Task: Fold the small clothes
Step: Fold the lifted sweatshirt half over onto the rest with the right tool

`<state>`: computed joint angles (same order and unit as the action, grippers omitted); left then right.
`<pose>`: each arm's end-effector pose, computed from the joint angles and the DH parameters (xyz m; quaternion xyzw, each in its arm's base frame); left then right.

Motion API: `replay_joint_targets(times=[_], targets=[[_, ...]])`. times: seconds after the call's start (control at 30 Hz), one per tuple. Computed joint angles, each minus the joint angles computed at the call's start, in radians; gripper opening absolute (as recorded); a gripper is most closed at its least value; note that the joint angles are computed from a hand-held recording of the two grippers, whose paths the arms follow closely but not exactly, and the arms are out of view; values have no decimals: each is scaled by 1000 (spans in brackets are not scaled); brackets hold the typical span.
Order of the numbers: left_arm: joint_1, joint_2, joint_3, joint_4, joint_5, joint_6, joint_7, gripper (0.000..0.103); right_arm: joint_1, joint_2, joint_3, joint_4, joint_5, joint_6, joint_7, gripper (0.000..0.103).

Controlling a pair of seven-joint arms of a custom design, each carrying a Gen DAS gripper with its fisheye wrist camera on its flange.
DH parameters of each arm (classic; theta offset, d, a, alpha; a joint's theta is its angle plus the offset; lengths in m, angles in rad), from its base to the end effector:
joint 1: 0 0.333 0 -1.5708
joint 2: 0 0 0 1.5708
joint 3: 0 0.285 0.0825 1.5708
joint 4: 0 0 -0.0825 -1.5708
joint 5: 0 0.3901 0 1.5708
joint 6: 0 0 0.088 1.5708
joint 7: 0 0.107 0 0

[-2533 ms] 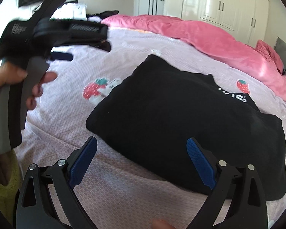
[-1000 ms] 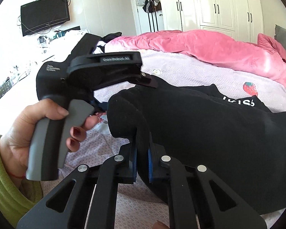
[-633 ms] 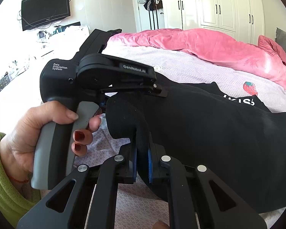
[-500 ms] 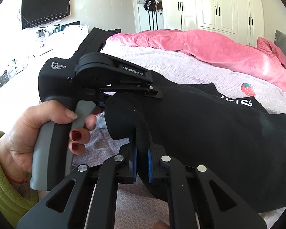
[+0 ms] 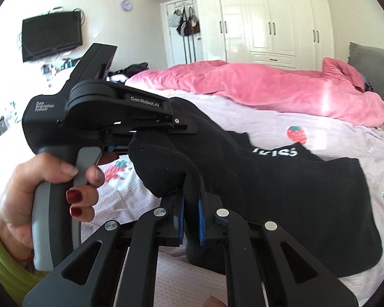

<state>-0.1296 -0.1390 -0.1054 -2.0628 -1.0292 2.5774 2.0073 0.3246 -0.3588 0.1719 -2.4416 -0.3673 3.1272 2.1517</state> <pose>0.5562 -0.1204 0.5298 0.6368 -0.6111 0.4697 0.0200 0.4157 0.2675 0.5223 -0.6990 0.5135 -0.2354 0.4385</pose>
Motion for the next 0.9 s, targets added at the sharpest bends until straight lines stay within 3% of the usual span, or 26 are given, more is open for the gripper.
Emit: replay_joint_targets(times=[0.17, 0.37, 0.57, 0.9], targets=[[-29, 8, -36, 35, 57, 25, -86, 12, 3, -75, -53, -61, 23, 20, -18, 7], [-64, 64, -83, 127, 239, 31, -233, 13, 79, -164, -197, -145, 109, 42, -74, 7], [-98, 128, -118, 208, 419, 20, -372, 13, 104, -238, -278, -212, 172, 35, -124, 7], [-161, 245, -154, 317, 642, -24, -541, 13, 69, -353, -315, -327, 249, -2, -134, 7]])
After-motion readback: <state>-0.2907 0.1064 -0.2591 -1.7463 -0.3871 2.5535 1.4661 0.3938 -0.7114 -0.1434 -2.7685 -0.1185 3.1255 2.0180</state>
